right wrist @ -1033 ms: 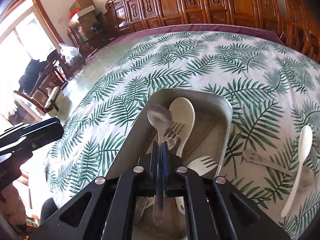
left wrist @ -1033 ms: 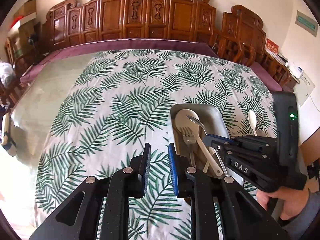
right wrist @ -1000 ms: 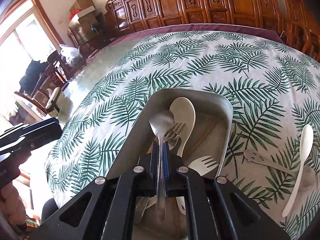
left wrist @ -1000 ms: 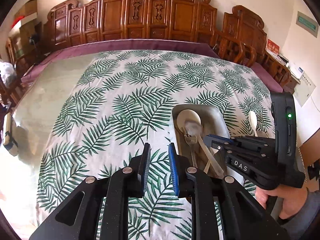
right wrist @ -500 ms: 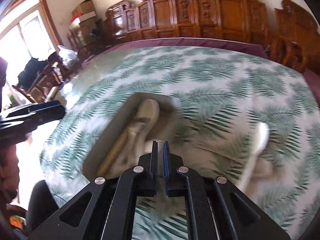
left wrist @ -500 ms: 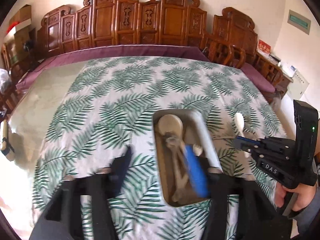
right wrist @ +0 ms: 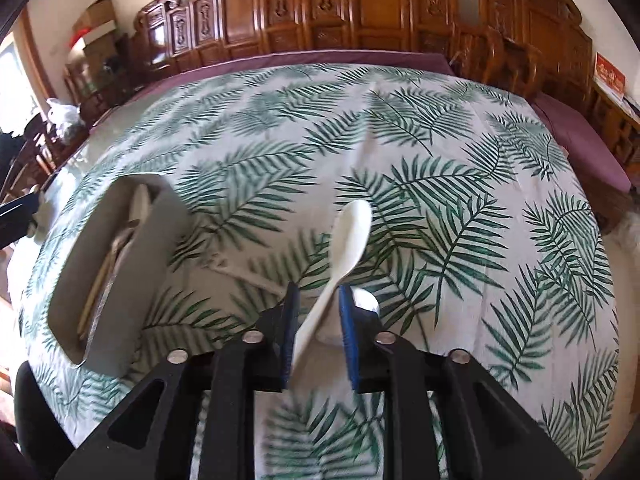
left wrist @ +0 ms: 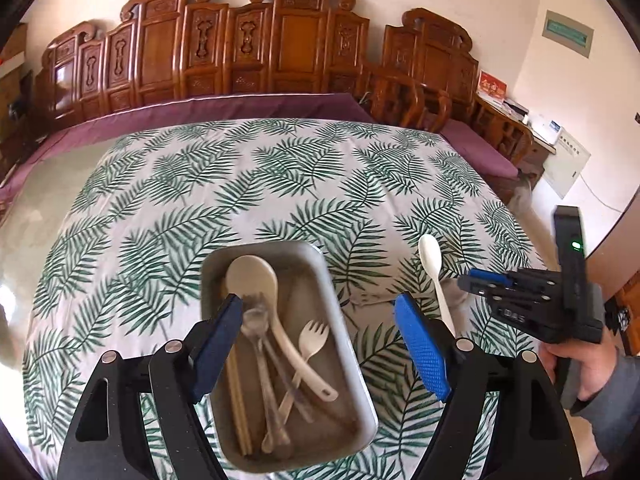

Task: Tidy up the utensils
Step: 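Grasp a white plastic spoon with the right tool while the left tool reaches a metal utensil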

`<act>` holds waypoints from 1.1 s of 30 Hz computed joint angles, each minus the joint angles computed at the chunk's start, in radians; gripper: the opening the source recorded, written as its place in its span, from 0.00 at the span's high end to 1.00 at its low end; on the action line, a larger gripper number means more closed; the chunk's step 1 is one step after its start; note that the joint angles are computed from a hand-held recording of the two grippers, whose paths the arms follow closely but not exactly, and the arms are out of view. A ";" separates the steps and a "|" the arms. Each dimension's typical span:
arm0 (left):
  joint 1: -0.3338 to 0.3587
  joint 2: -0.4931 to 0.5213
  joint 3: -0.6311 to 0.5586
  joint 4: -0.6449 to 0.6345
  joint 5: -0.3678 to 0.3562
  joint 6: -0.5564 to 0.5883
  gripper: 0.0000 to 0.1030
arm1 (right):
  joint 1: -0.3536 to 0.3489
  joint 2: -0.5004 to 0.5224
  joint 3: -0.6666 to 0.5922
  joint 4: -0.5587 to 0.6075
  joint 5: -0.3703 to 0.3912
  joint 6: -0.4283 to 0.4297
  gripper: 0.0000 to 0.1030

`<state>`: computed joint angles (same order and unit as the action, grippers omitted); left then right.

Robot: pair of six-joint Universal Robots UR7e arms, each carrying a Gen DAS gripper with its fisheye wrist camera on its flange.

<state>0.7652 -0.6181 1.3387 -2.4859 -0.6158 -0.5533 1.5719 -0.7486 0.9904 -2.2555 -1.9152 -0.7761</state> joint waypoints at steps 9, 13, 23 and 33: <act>0.002 0.043 -0.053 0.025 -0.004 0.022 0.27 | -0.009 0.131 -0.165 0.078 -0.056 0.023 0.70; 0.000 0.061 -0.075 0.029 -0.003 0.035 0.27 | -0.001 0.132 -0.137 0.029 -0.083 -0.012 0.77; 0.006 0.135 -0.177 0.101 -0.012 0.051 0.27 | -0.003 0.089 -0.125 0.069 -0.015 -0.009 0.96; 0.037 0.291 -0.412 0.229 -0.092 0.168 0.27 | -0.046 -0.037 -0.085 0.074 0.052 -0.032 0.96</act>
<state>0.8020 -0.3270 0.9271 -2.2569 -0.7081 -0.3857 1.5264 -0.7854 0.9049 -2.1814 -1.8635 -0.8079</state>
